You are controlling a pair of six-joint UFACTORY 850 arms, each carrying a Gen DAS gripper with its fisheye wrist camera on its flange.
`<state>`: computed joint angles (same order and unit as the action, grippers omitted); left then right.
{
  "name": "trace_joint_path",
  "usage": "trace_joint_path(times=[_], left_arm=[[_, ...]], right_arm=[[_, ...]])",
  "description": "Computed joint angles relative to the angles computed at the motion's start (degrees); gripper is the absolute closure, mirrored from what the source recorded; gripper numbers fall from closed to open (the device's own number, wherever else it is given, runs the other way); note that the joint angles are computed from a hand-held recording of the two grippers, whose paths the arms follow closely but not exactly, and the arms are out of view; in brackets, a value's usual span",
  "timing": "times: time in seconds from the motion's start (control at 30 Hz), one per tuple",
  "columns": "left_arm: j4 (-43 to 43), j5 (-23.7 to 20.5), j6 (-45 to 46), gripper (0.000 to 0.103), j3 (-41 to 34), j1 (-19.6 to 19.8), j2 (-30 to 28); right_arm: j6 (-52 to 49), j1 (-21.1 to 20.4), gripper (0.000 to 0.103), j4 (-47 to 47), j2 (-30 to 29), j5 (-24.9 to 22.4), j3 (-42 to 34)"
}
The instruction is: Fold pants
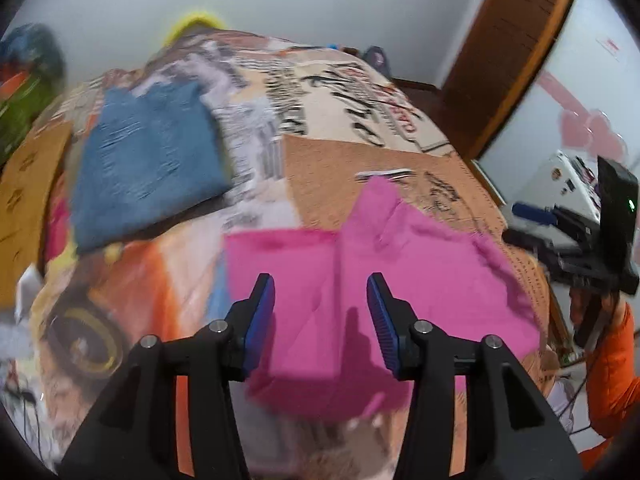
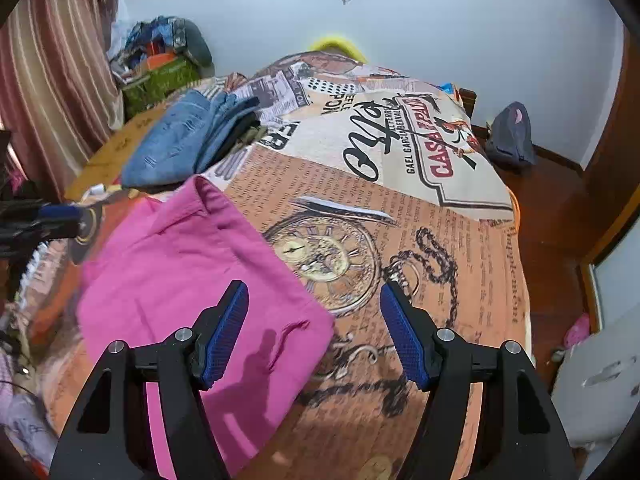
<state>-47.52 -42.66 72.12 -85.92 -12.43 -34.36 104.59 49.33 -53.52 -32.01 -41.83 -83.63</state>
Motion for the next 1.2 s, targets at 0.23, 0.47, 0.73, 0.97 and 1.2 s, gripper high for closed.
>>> trace_joint_path(times=[0.23, 0.47, 0.73, 0.97, 1.2], left_arm=[[2.46, -2.96, -1.96, 0.054, -5.40, -4.19, -5.46], [2.83, -5.58, -4.34, 0.085, -7.02, -3.75, -7.42], [-0.25, -7.97, -3.18, 0.092, -3.71, -0.58, -3.17], [0.69, -7.74, -6.45, 0.092, -1.85, 1.99, -1.78], [4.56, -5.23, -10.21, 0.089, -1.08, 2.99, -3.12]], right_arm=[[11.38, 1.28, 0.038, -2.52, 0.72, 5.24, 3.58], [17.51, -0.18, 0.059, -6.01, -0.22, 12.28, 5.48], [20.72, -0.30, 0.083, -13.52, -0.07, 11.75, 4.72], [18.17, -1.04, 0.087, -17.03, -1.68, 10.85, 1.08], [1.00, -3.41, 0.086, -4.41, -8.80, 12.55, -7.54]])
